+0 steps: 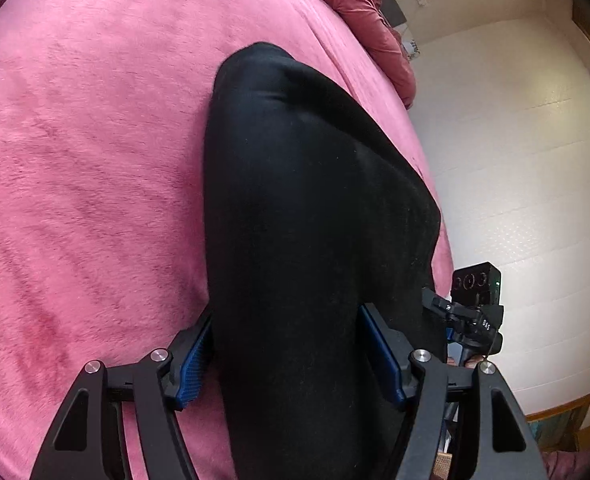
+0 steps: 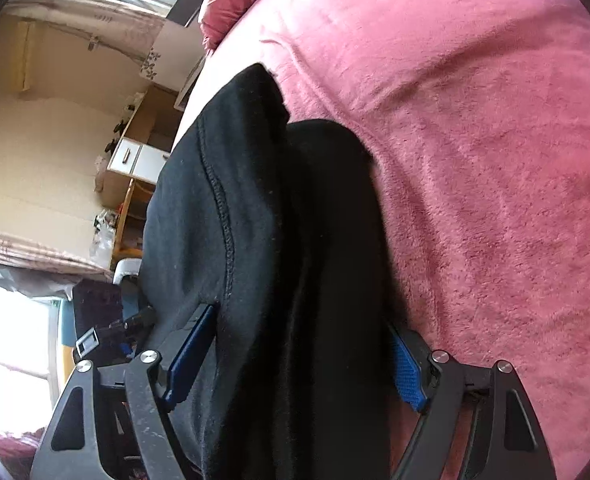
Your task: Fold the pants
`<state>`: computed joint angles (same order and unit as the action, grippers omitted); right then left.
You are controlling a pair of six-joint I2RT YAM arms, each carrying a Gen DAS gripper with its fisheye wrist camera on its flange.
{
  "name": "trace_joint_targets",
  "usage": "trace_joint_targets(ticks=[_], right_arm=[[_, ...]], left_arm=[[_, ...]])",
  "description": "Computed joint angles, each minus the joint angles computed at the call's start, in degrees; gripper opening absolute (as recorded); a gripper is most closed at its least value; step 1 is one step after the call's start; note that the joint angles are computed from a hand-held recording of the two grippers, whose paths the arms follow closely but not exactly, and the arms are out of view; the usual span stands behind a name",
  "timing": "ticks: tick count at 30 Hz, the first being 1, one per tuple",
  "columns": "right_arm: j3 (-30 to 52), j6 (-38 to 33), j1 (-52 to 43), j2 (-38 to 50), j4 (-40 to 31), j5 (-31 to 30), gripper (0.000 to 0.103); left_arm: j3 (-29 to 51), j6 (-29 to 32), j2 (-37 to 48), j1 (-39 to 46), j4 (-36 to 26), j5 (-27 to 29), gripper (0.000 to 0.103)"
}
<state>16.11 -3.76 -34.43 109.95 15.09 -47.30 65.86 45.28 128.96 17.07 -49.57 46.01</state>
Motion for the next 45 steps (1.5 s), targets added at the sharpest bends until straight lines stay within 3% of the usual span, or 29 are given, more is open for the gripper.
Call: trace_joint_targets(ticks=[3, 6, 12, 14, 16, 23, 27, 31, 36, 45], right_arm=[[-1.0, 1.1, 3.2, -4.1, -0.9, 3.6, 0.065], [-2.9, 3.9, 8.0, -9.0, -0.1, 7.6, 0.063], [-2.1, 9.6, 11.2, -3.6, 6.8, 8.2, 0.064], [-2.7, 9.6, 11.7, -4.4, 7.1, 8.9, 0.06], [-5.5, 12.3, 14.4, -8.2, 8.8, 10.8, 0.055], [-7.1, 19.4, 24.8, -27.3, -1.0, 18.2, 0.047], [-4.1, 22.0, 29.3, -30.3, -3.8, 20.0, 0.047], [2.2, 24.2, 32.3, -25.5, -1.8, 20.3, 0.047], [16.7, 25.0, 35.1, -13.5, -2.8, 21.5, 0.047], [46.7, 22.5, 36.2, 7.1, -15.9, 23.5, 0.048]], left_arm=[[-0.8, 0.8, -0.7, -0.2, 0.2, 0.3, 0.061], [-1.7, 0.0, -1.0, -0.3, 1.3, 0.4, 0.06], [-0.5, -1.8, -0.1, -1.0, 0.1, 0.3, 0.061], [-0.4, -2.2, -0.4, -1.2, -0.5, 0.1, 0.059], [-1.2, -2.1, -2.7, -1.8, -0.1, 0.2, 0.049], [-7.1, 1.4, -13.3, -0.9, 1.8, 0.2, 0.043], [-5.2, 3.1, -16.1, 1.2, -0.5, 1.4, 0.043], [0.5, 1.6, -16.1, 1.7, -1.9, 2.5, 0.043], [9.0, -6.3, -13.3, -0.5, 1.9, 1.8, 0.043], [29.3, -20.2, 3.2, -4.9, 5.3, -2.5, 0.045]])
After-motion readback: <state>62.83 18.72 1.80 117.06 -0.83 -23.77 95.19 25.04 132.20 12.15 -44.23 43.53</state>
